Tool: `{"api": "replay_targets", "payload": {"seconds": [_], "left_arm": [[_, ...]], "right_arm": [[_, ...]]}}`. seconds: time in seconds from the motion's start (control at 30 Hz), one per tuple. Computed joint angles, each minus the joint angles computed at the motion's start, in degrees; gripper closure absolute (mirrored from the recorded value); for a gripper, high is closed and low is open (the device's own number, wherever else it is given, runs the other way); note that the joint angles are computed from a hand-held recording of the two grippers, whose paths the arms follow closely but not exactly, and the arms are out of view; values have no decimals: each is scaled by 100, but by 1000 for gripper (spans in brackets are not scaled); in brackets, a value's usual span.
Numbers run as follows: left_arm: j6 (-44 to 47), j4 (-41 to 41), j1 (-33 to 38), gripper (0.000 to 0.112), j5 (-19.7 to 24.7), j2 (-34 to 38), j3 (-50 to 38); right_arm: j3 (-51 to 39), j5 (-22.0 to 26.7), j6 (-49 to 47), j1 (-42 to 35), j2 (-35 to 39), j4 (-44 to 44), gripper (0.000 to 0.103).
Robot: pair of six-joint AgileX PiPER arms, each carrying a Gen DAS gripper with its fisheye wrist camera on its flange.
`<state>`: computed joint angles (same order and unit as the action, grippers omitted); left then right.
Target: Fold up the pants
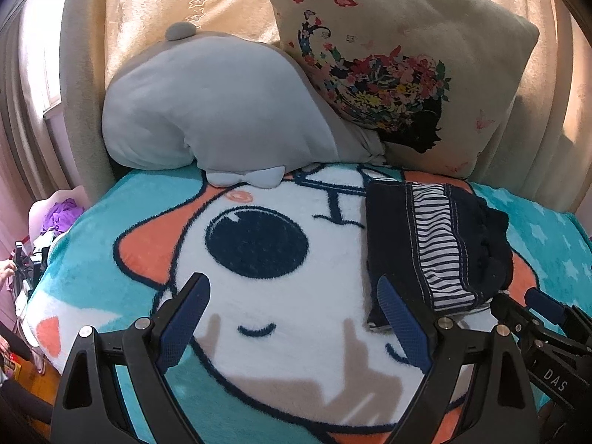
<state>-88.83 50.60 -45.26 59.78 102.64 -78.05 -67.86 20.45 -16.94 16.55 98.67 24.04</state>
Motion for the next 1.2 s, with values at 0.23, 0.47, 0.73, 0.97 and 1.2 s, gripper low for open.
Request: {"api": "replay_targets", "payload": {"seconds": [0.23, 0.47, 0.73, 0.97, 1.2], "left_arm": [[268, -435, 637, 21, -1257, -500, 497], [2139, -2619, 1788, 21, -2984, -400, 405], [4774, -5257, 2248, 21, -3187, 610, -521], [5557, -5755, 2197, 41, -2974, 1186, -1189], [5720, -5940, 2110, 81, -3147, 968, -1070]], "right_arm": [[-144, 236, -761, -429, -86, 774, 27], [-1224, 1929, -2372, -1386, 897, 3193, 22], [-2356, 2534, -2033, -1383, 1944, 3541, 20], [-3216, 3109, -1589, -1461, 2721, 3782, 27], [-3287, 3355, -1858, -1363, 2589, 3949, 52]]}}
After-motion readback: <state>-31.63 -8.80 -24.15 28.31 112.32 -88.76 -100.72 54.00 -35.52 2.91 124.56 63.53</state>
